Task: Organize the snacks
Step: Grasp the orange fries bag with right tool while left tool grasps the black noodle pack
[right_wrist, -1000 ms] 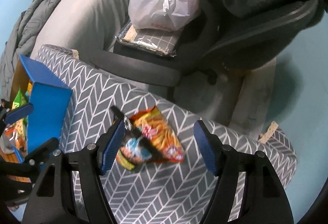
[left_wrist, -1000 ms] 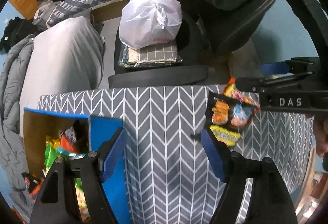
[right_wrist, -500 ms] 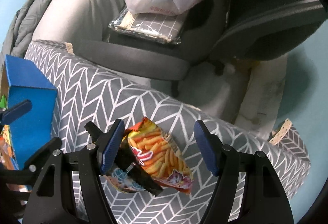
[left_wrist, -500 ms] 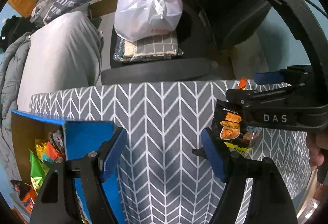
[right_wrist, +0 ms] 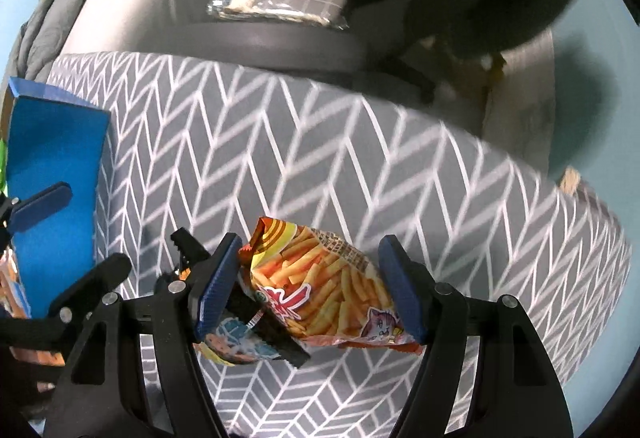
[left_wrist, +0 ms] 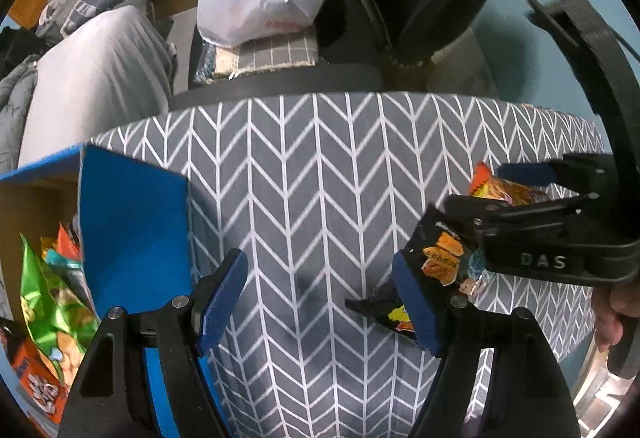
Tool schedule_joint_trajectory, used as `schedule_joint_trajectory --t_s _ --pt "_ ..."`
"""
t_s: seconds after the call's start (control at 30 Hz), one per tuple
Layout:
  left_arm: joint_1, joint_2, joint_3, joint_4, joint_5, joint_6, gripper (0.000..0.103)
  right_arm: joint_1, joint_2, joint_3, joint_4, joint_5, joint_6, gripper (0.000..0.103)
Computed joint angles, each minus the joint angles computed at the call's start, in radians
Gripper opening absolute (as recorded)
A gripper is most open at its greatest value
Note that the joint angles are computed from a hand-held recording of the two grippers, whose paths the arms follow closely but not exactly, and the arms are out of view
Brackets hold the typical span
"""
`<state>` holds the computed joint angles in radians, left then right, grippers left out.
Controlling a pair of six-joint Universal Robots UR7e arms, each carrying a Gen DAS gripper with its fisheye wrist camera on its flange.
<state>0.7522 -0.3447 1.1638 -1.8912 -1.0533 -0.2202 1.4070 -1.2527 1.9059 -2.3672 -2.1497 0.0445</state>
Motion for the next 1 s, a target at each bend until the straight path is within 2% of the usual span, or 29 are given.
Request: schedule_joint_trajectory --t_s 0.2,0.33,0.43,0.53,0.67,0.83,1.0 --pt "-0.008 -0.035 0.067 -0.034 -0.012 0.027 0.076 -0.028 -0.098 0.128 -0.035 0.014 0.085 0.071" --pt "-0.017 -0.054 0.103 -0.056 -0.009 0.067 0.076 -0.052 -0.167 0.213 -0.049 -0.020 0.156 0.075" --pt "-0.029 -0.067 0.123 -0.064 -0.007 0.113 0.076 -0.091 -0.230 0.282 -0.061 -0.004 0.214 0.075" --pt "-0.043 -0.078 0.144 -0.067 -0.008 0.158 0.076 -0.125 -0.290 0.348 -0.107 0.032 0.237 0.075" --pt "-0.059 -0.086 0.167 -0.066 -0.021 0.217 0.076 -0.150 -0.351 0.416 -0.167 0.056 0.241 0.075" --pt "-0.089 -0.087 0.186 -0.078 -0.062 0.387 0.076 -0.165 -0.450 0.511 -0.265 0.067 0.224 0.075" --pt "-0.110 -0.075 0.181 -0.061 -0.112 0.519 0.081 -0.148 -0.541 0.529 -0.272 0.060 0.191 0.079"
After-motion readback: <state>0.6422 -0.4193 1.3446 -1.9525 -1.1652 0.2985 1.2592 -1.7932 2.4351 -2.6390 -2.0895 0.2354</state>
